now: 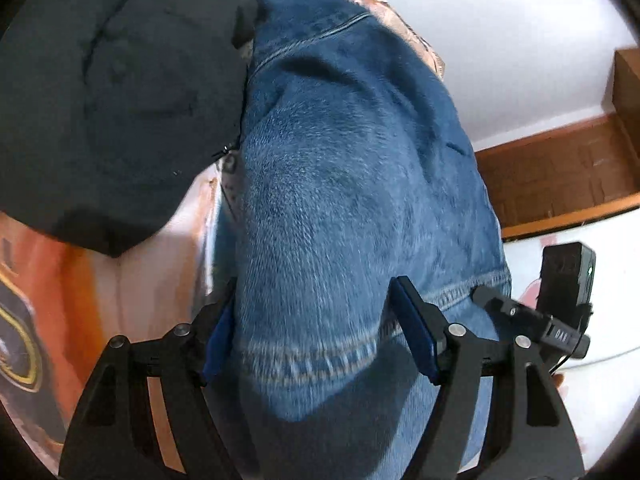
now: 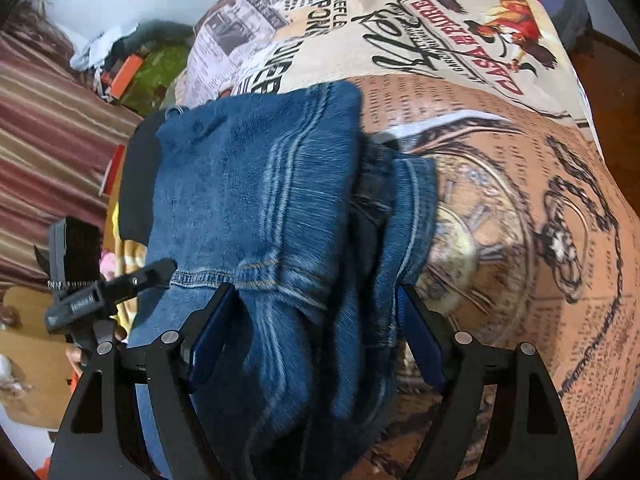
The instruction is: Fold large clothes
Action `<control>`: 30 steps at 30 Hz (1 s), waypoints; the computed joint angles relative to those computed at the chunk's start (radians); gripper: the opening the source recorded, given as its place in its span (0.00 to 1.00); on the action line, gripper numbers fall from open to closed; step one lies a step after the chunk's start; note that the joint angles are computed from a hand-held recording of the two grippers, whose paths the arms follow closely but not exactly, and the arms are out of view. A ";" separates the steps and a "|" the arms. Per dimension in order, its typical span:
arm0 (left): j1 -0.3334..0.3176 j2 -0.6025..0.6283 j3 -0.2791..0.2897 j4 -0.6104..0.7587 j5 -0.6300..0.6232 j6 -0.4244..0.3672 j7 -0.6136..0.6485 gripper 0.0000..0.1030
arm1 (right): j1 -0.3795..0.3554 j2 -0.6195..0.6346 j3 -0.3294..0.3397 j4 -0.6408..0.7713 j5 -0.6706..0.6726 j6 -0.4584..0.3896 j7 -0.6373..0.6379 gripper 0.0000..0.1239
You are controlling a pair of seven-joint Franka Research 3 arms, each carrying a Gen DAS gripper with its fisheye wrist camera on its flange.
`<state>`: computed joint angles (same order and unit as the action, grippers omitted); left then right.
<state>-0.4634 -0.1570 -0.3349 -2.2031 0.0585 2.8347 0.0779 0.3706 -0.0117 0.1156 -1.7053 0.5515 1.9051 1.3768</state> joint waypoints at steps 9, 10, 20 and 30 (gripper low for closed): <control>0.005 -0.023 -0.014 -0.022 0.006 0.013 -0.023 0.66 | -0.045 0.017 -0.027 -0.007 0.138 -0.052 0.059 0.59; 0.015 -0.026 -0.028 -0.016 0.038 -0.003 -0.057 0.64 | -0.046 0.009 -0.026 -0.018 0.138 -0.043 0.058 0.54; 0.001 -0.020 -0.069 0.203 0.236 -0.323 -0.066 0.38 | -0.014 -0.055 -0.005 -0.027 0.063 0.038 0.055 0.21; 0.019 -0.185 -0.085 0.263 0.377 -0.512 -0.042 0.37 | 0.033 -0.010 0.020 0.133 0.084 0.067 0.059 0.20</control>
<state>-0.4447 -0.3422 -0.4202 -1.9401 0.4358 2.3227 0.0362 0.4032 -0.0215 0.1355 -1.5727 0.6359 1.9721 1.4356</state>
